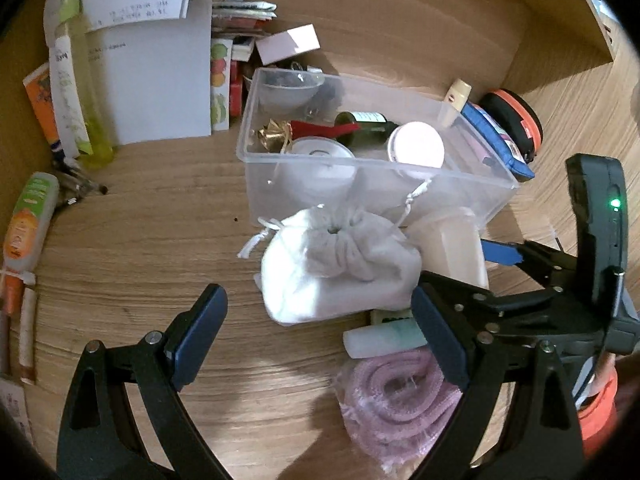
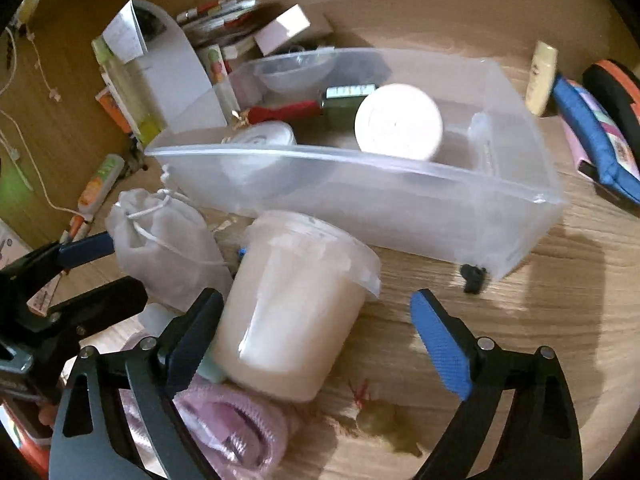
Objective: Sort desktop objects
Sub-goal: 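Grasp the beige tub with right gripper while left gripper grasps white drawstring bag, then lift and carry the tub and bag over the clear bin with both grippers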
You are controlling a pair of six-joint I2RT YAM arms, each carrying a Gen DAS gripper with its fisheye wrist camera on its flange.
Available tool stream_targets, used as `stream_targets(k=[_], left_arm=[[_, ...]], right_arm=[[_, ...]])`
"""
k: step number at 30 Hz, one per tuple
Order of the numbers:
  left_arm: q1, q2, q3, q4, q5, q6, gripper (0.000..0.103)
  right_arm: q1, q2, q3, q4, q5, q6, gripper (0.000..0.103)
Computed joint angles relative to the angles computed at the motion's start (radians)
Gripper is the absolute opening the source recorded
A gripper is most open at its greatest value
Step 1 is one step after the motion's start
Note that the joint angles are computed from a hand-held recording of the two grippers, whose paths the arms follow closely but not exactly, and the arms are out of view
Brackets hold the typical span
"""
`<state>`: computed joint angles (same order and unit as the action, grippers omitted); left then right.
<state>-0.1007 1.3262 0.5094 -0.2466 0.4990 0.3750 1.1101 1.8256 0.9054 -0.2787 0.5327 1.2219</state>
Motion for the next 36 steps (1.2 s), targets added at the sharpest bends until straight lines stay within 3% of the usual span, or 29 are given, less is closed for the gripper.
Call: stream_targets(k=[1, 2, 4, 8, 16, 18, 27, 36], left_arm=[[-0.005, 0.008, 0.002, 0.002, 0.0, -0.004, 0.094], [-0.02, 0.018, 0.005, 0.005, -0.007, -0.011, 0.094], [-0.042, 0.032, 0.008, 0.008, -0.019, -0.017, 0.094], [-0.102, 0.062, 0.017, 0.032, -0.05, -0.046, 0.094], [-0.165, 0.186, 0.062, 0.106, -0.103, -0.118, 0.094], [-0.175, 0.174, 0.044, 0.15, -0.126, -0.13, 0.084], [-0.148, 0.145, 0.005, 0.213, -0.141, -0.132, 0.074], [-0.006, 0.06, 0.017, 0.118, -0.021, -0.091, 0.074]], right_arm=[[-0.009, 0.001, -0.007, 0.021, -0.014, -0.012, 0.087], [-0.016, -0.001, -0.016, 0.042, -0.025, -0.026, 0.076], [-0.02, -0.012, -0.039, 0.092, -0.046, -0.046, 0.074], [0.014, -0.011, -0.027, 0.028, 0.014, -0.034, 0.071], [0.035, -0.101, -0.126, 0.025, 0.077, 0.04, 0.068], [0.041, -0.115, -0.136, 0.025, 0.086, 0.041, 0.068], [0.074, -0.159, -0.16, 0.054, 0.132, 0.038, 0.068], [0.094, -0.212, -0.188, 0.054, 0.162, 0.076, 0.067]])
